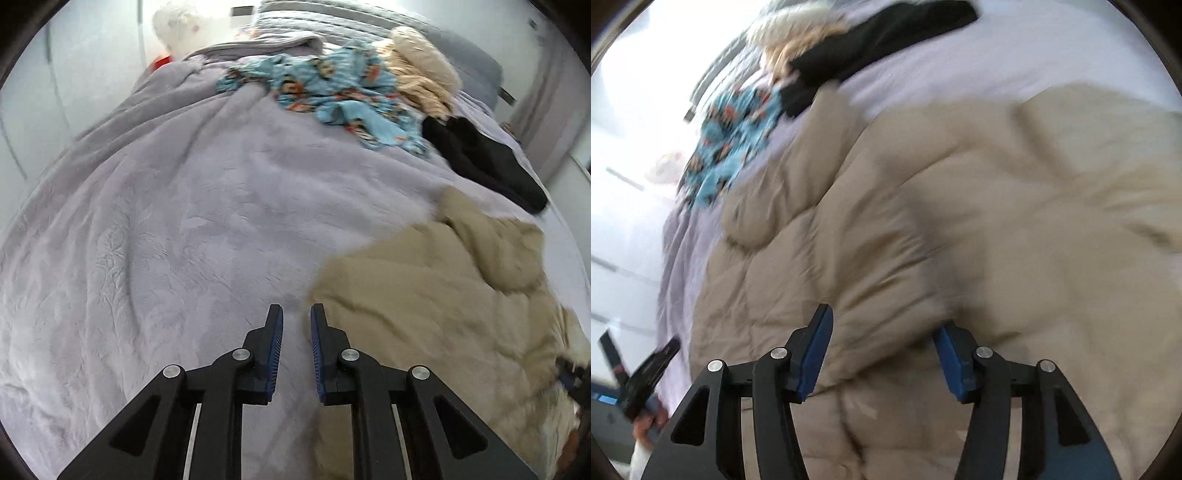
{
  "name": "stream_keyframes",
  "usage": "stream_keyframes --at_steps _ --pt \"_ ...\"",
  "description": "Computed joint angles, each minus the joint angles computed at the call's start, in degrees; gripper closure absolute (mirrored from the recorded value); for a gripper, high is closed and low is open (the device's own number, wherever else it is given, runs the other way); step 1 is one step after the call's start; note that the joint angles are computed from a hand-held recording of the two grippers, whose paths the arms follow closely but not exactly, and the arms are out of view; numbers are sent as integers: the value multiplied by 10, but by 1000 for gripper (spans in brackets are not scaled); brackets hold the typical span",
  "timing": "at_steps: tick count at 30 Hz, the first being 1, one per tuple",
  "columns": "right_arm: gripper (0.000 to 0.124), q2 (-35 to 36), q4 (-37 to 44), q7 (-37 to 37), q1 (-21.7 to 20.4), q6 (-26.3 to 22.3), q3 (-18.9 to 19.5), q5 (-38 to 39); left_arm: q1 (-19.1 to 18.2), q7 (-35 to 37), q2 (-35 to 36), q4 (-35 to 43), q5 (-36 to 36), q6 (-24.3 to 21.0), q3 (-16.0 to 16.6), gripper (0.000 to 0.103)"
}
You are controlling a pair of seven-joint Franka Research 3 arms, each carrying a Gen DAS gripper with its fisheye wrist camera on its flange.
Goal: Fold large clothes
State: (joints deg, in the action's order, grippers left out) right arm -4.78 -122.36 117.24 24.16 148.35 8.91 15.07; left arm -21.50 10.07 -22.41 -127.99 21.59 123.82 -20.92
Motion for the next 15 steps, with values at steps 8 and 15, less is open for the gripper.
stream_keyframes --at_steps 8,15 --pt "107 31 54 -106 4 -1 -5 29 -27 6 90 74 19 -35 -33 86" --pt "107 110 130 -97 16 -98 -13 -98 -49 -13 116 58 18 -28 -16 86"
